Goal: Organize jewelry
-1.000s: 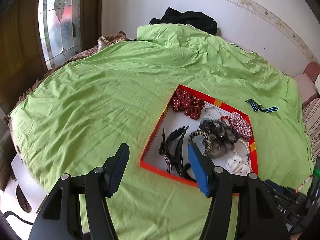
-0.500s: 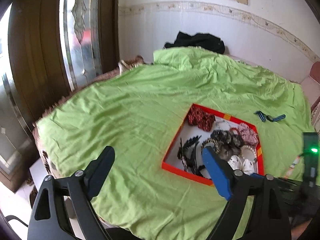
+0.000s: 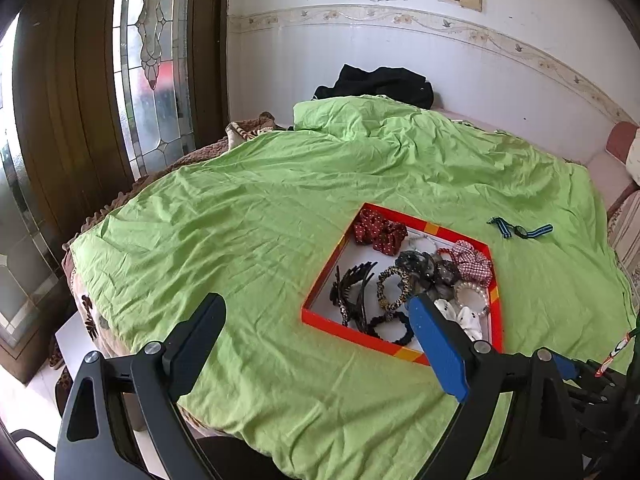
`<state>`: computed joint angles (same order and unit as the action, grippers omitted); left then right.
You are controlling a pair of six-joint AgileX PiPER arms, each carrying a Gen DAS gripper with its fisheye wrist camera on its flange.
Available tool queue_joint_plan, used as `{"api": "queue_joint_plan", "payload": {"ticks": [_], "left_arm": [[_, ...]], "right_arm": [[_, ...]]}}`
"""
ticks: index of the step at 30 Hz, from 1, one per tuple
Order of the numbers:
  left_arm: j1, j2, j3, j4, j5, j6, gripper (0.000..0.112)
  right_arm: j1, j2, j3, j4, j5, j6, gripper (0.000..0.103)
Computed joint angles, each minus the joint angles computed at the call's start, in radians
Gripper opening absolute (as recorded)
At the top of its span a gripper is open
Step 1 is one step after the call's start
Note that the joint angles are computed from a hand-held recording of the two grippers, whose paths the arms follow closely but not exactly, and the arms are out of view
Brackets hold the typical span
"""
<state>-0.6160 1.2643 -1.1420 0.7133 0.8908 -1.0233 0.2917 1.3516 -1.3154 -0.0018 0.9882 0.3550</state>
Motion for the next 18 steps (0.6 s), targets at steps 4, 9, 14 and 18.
{"api": "queue_joint_plan", "payload": {"ticks": [4,9,14,18], "left_arm": [[-0.037,-0.011,0.001,0.021,0.029,-0.022,0.092],[-0.067,-0.011,-0.008,0.017,0.052,-0.017,0.092],[-0.139,-0.025,0.000,0.091,0.096,-0.084,0.092],[-0.253,-0.038,0.012,0.262,0.213,-0.219,0.100]], "right_arm": [[0.007,-0.040,0.023,-0.038,0.015,0.042,0.054],[0.028,-0.078,0.046,-0.086,0.028,0.089,0.056],[0.046,-0.111,0.064,-0.121,0.041,0.129,0.057],[0.069,-0.140,0.075,-0.160,0.053,0.170,0.058]]}}
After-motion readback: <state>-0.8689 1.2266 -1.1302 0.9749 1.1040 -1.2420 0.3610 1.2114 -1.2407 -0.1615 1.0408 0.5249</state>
